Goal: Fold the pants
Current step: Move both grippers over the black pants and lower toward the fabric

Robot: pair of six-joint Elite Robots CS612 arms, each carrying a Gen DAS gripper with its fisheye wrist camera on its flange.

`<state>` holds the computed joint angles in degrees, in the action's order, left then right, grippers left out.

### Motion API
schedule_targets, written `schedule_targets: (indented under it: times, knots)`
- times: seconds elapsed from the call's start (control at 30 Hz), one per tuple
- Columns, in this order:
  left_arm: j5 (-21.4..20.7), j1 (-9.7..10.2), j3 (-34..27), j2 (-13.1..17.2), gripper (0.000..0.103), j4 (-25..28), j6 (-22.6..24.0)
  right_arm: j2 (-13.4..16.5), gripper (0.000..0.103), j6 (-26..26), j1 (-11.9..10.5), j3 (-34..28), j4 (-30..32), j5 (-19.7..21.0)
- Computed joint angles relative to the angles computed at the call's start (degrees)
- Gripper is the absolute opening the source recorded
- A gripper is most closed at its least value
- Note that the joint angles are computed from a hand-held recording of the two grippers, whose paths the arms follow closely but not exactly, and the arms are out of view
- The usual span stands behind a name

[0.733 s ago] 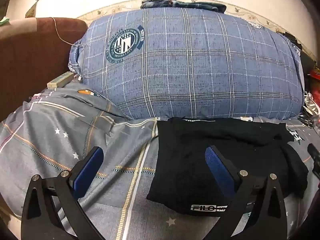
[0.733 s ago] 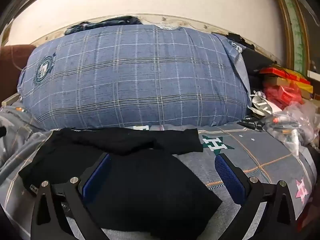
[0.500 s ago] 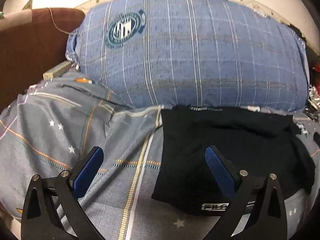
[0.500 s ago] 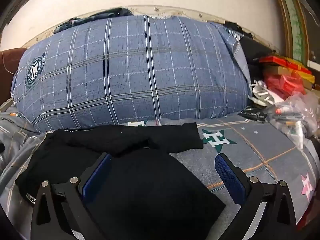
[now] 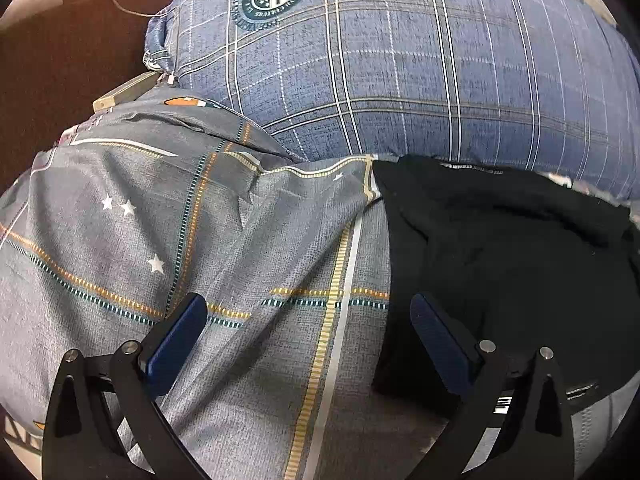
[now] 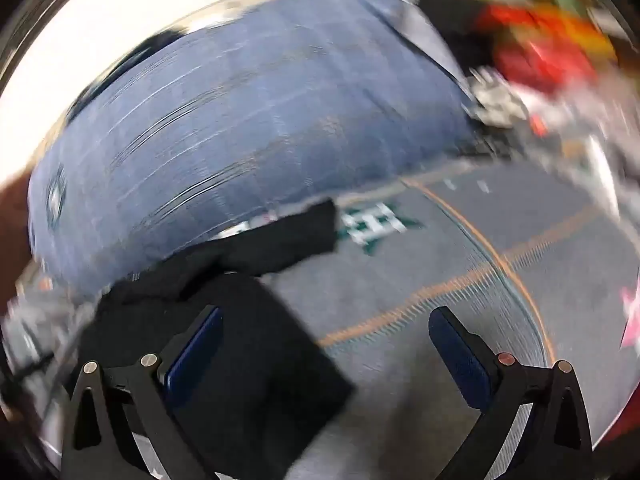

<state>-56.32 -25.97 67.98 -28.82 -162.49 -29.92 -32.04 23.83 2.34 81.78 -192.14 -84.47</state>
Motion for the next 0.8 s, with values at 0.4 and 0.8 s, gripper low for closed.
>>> schedule_targets:
  times: [0.4,0.8]
  knots:
    - [-2.7,0.00,-1.3,0.4,0.102,3.6,0.5,1.0,0.057,0.4,-1.7,-1.7,11.4,16.4]
    - [-2.2,0.33,-2.0,0.8,0.102,4.6,-1.3,0.1,0.015,0.7,0.6,-2.4,10.1,-0.7]
